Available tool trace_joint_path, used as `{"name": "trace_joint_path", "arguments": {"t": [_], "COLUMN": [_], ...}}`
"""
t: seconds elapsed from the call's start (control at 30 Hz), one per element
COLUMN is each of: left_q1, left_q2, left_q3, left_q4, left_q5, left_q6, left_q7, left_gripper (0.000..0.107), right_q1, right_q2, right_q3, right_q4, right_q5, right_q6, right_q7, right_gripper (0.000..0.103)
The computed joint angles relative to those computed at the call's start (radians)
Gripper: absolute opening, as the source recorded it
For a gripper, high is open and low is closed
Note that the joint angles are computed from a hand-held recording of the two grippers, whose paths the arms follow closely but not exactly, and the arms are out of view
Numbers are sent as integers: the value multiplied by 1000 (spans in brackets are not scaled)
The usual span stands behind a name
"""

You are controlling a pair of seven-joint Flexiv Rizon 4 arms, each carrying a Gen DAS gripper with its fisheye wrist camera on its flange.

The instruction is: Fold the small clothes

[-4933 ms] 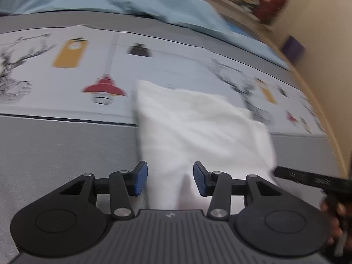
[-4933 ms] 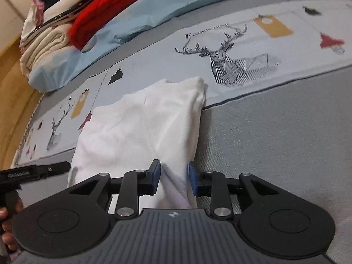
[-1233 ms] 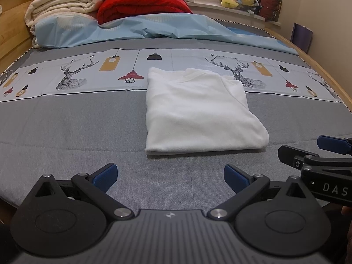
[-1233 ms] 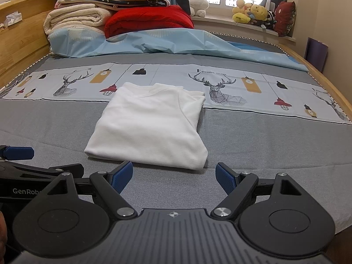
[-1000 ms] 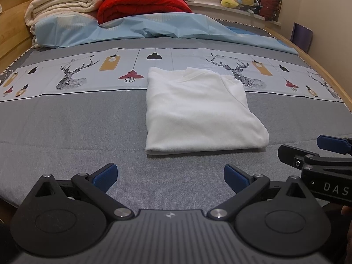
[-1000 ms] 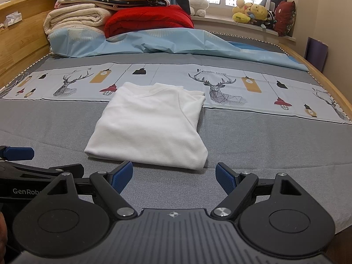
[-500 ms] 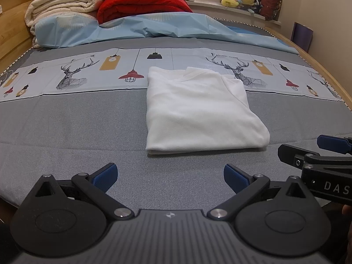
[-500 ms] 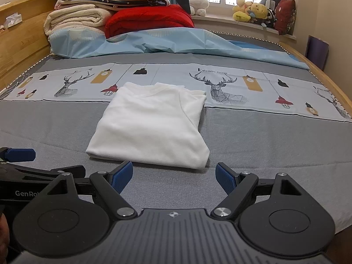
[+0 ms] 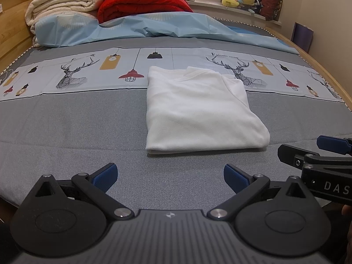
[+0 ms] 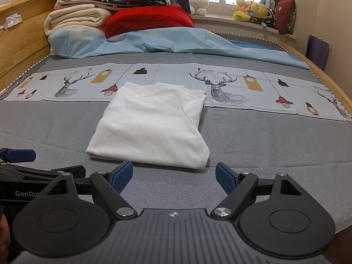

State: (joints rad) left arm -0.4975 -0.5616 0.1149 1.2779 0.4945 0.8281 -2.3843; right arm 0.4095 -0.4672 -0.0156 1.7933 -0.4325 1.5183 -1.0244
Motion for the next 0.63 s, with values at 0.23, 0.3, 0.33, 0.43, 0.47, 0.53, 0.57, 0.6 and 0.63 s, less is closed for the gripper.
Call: {"name": "trace_joint_path", "arguments": {"t": [0.23, 0.3, 0.33, 0.43, 0.47, 0.53, 0.57, 0.6, 0.63], "left_q1": [-1, -1, 0, -1, -1, -4, -5, -6, -8], "left_q2": [0, 0, 0, 0, -1, -2, -2, -3, -4], "left_q3": [1, 0, 0, 1, 1, 3, 4, 5, 5], "left_q4": [0, 1, 1, 2, 0, -2, -1, -3, -6], "left_q5": [3, 3, 2, 4, 4, 8, 11, 12, 13], "left_q6": [1, 2, 2, 4, 3, 3, 5, 3, 1], "left_q7": [-4, -4, -3, -4, -5, -10, -12, -14, -16], "left_gripper": [103, 103, 103, 103, 103, 103, 103, 102, 102], "right_q1": [4, 1, 2, 2, 2, -3, -2, -3, 2], "right_q2": [0, 0, 0, 0, 0, -1, -1, -1, 0], "right_q3": [-3, 0, -1, -2, -2, 4, 4, 4, 0], "right_q4": [2, 0, 0, 1, 1, -2, -1, -2, 0], "right_q5": [0, 1, 1, 1, 1, 4, 4, 5, 3], "right_q6": [1, 0, 0, 1, 2, -1, -1, 0, 1], "right_q7": [2, -1, 0, 0, 0, -4, -4, -5, -1], "right_gripper": [83, 83, 83, 83, 83, 83, 83, 83, 83]}}
